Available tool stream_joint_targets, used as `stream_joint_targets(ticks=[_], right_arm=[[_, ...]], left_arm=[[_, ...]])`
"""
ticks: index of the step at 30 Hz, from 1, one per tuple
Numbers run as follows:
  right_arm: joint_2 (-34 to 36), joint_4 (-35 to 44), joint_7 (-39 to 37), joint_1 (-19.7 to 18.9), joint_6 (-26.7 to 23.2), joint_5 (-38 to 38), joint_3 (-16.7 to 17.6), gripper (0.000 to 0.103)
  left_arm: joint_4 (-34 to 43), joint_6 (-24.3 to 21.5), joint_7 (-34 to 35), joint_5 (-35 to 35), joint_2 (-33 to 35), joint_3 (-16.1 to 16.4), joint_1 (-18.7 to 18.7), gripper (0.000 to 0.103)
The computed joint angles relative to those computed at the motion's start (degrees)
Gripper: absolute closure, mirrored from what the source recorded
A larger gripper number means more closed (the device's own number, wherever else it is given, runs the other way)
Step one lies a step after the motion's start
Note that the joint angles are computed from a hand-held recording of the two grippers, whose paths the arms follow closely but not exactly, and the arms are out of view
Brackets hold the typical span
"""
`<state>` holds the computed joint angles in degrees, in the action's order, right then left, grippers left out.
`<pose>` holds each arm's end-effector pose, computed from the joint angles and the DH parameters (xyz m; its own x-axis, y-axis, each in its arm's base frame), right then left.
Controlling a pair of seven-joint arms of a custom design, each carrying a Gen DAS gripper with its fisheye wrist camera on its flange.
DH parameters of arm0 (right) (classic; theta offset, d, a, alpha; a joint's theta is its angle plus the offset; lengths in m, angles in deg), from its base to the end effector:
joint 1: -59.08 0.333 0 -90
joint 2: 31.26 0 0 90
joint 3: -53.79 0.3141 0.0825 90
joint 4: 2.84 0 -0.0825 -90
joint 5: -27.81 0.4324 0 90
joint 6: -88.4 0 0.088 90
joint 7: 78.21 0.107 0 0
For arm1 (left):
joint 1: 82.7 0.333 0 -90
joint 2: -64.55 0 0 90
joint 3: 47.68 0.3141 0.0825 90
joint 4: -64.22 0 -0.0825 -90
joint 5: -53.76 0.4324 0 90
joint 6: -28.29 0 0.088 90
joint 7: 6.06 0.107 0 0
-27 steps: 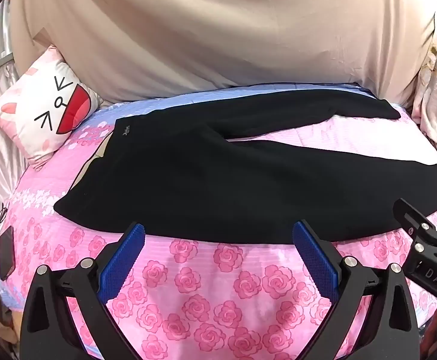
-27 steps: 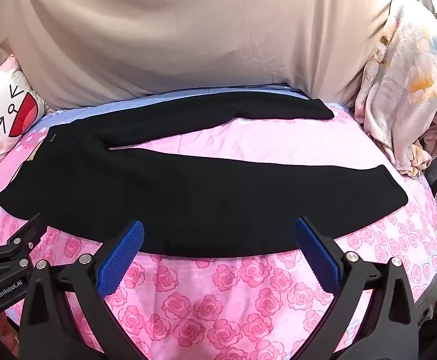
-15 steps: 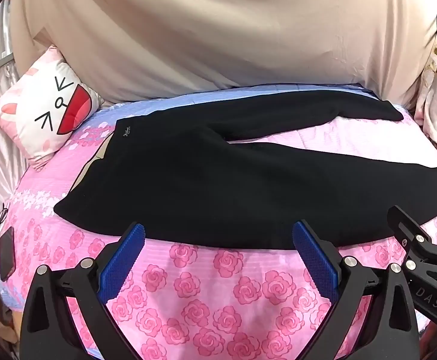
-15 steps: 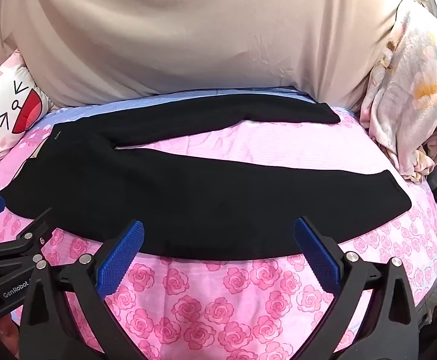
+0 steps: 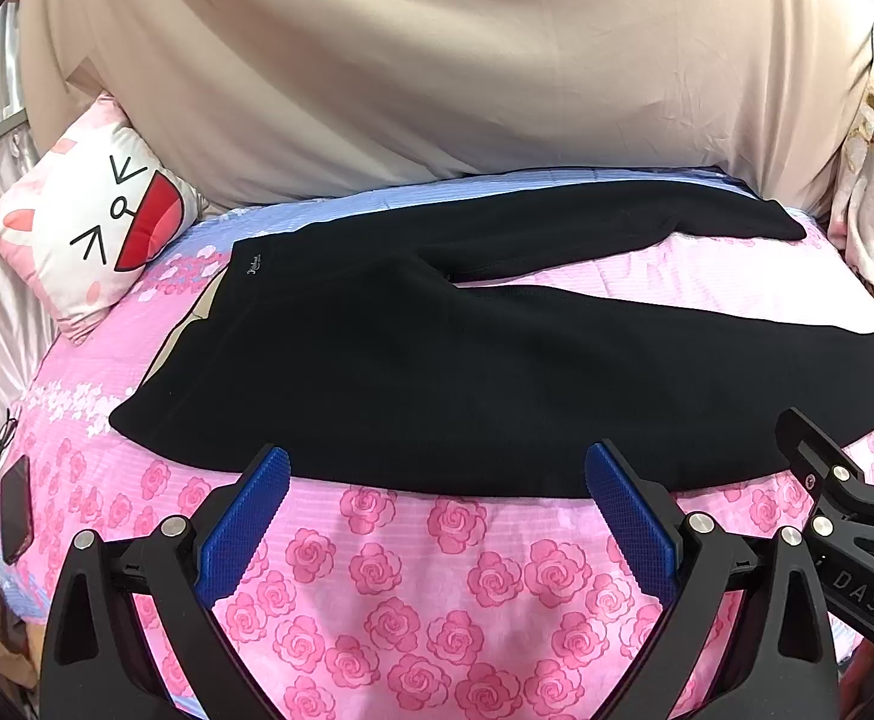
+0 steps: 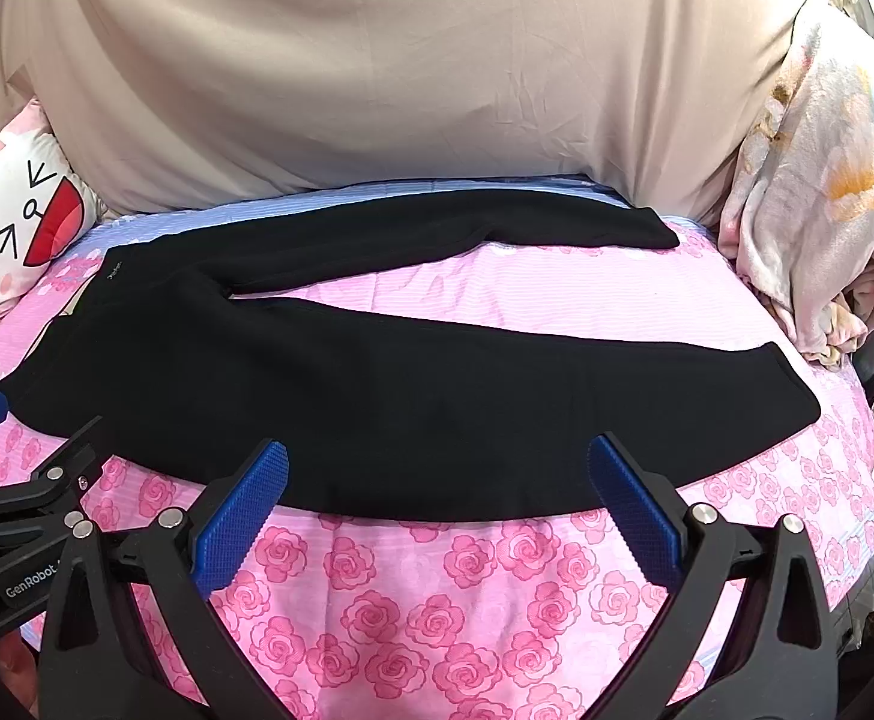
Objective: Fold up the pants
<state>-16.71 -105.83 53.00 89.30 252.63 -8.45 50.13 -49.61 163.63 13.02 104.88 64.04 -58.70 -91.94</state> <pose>0.6218 0.3517 0.4704 0.2712 -0.9617 0.0397 -0.6045 -0.2023 -0.7705 0.5972 -0.2102 0.4904 0.3823 -0.9174 -0.1105 -0.6678 -0.1916 -0.7193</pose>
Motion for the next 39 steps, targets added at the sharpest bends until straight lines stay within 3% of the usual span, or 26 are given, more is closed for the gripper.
stream_joint_targets(ticks=[39], right_arm=[[0.3, 0.0, 0.0, 0.3, -0.3, 0.0, -0.3, 0.005]], left_arm=[[-0.2, 0.3, 0.7, -0.5, 0.3, 0.0, -0.1, 0.006]])
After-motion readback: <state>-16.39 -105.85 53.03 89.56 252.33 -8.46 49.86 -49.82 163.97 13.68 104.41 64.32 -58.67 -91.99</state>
